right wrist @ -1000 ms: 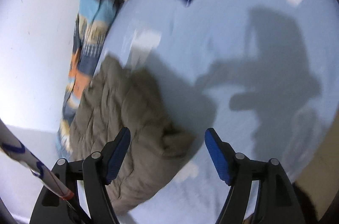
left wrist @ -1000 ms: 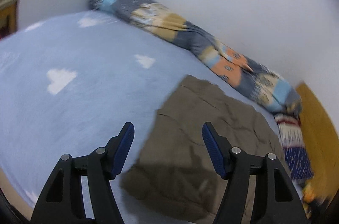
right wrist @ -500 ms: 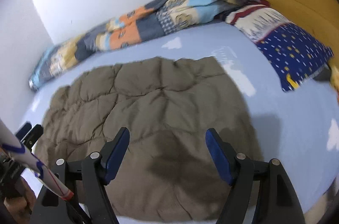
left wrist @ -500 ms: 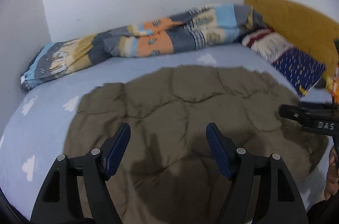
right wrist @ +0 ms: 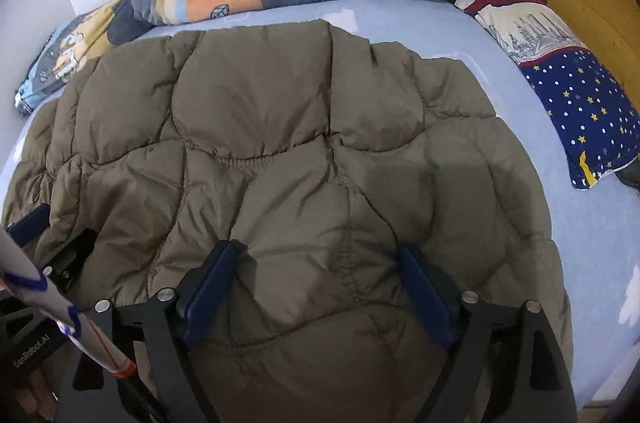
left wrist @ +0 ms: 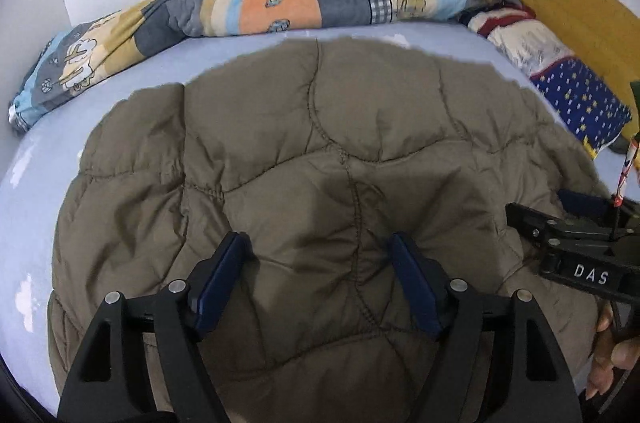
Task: Fold large clothes
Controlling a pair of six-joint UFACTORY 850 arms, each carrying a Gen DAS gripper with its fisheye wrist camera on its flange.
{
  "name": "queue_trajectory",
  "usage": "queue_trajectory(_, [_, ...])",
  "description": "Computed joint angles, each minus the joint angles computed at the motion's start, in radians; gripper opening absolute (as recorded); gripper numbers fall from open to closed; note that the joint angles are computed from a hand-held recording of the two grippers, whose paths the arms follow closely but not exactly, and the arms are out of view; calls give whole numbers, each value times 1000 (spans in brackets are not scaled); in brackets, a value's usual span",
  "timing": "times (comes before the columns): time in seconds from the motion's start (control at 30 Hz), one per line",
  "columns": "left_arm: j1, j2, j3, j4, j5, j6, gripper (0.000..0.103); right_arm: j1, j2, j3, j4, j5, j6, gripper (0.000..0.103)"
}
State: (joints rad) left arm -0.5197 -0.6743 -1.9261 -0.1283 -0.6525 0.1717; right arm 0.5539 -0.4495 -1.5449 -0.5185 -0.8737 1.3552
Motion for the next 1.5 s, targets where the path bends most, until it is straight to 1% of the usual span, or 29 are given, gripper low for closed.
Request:
queue_trajectory(0.07, [16, 27, 21, -36, 29, 12, 75, -7, 23, 21, 0, 34, 24, 89])
queue_trajectory(0.1, [20, 33, 20, -36, 35, 7, 75, -10, 54, 53, -18, 70, 70, 87])
queue_trajectory(0.13, [29, 45, 27, -12, 57, -19, 75, -11, 71, 66, -36, 82, 100, 85])
queue_trajectory(0.17, [36, 50, 27, 14, 71, -43, 75, -7, 91, 80, -76, 68, 143, 84])
queue_trajectory(0.2, [42, 54, 30, 52, 84, -78, 75, -1, 105, 88, -118, 32, 181, 84])
queue_trajectory(0.23, [50, 52, 25, 121, 87, -142, 75, 2, 117, 97, -150, -6, 210, 84])
queue_trajectory(0.3, [66, 35, 6, 195, 65, -231, 75, -3, 138, 123, -175, -47, 244, 84])
queue_trajectory(0.37, [78, 10, -18, 224, 28, -284, 75, -17, 162, 159, -162, -66, 274, 84])
queue_trajectory(0.4, [85, -10, -37, 225, -4, -303, 75, -28, 171, 178, -143, -58, 291, 84])
queue_trajectory(0.47, [93, -46, -72, 195, -59, -301, 76, -52, 180, 203, -90, -14, 292, 84])
queue_trajectory(0.53, [99, -60, -79, 171, -73, -304, 79, -70, 169, 211, -32, 15, 269, 84])
queue_trajectory(0.6, [99, -65, -86, 168, -77, -316, 79, -74, 149, 197, 3, 21, 242, 85])
queue_trajectory(0.7, [90, -16, -23, 209, -20, -365, 79, -71, 148, 192, -5, 5, 243, 85])
queue_trajectory(0.8, [80, 46, 61, 253, 84, -405, 79, -52, 174, 204, -68, -10, 315, 85])
queue_trajectory(0.83, [72, 76, 99, 285, 130, -419, 79, -43, 183, 208, -83, -15, 331, 85])
queue_trajectory(0.9, [65, 119, 151, 327, 191, -433, 79, -19, 204, 218, -131, -19, 370, 85])
queue_trajectory(0.93, [64, 133, 166, 340, 209, -438, 79, -4, 209, 217, -144, -20, 366, 85])
queue_trajectory(0.97, [60, 162, 203, 364, 245, -449, 79, 7, 211, 216, -151, -24, 356, 85])
queue_trajectory(1.0, [60, 178, 222, 366, 259, -444, 79, 25, 208, 210, -162, -34, 348, 85])
queue_trajectory(1.13, [60, 233, 294, 336, 288, -414, 79, 87, 189, 190, -179, -38, 306, 85])
queue_trajectory(1.27, [58, 274, 354, 333, 303, -396, 79, 152, 178, 179, -208, -68, 313, 85])
queue_trajectory(1.33, [56, 293, 383, 358, 311, -410, 79, 177, 176, 178, -226, -92, 328, 85])
queue_trajectory(1.5, [62, 314, 419, 397, 302, -448, 79, 201, 177, 186, -230, -120, 337, 85])
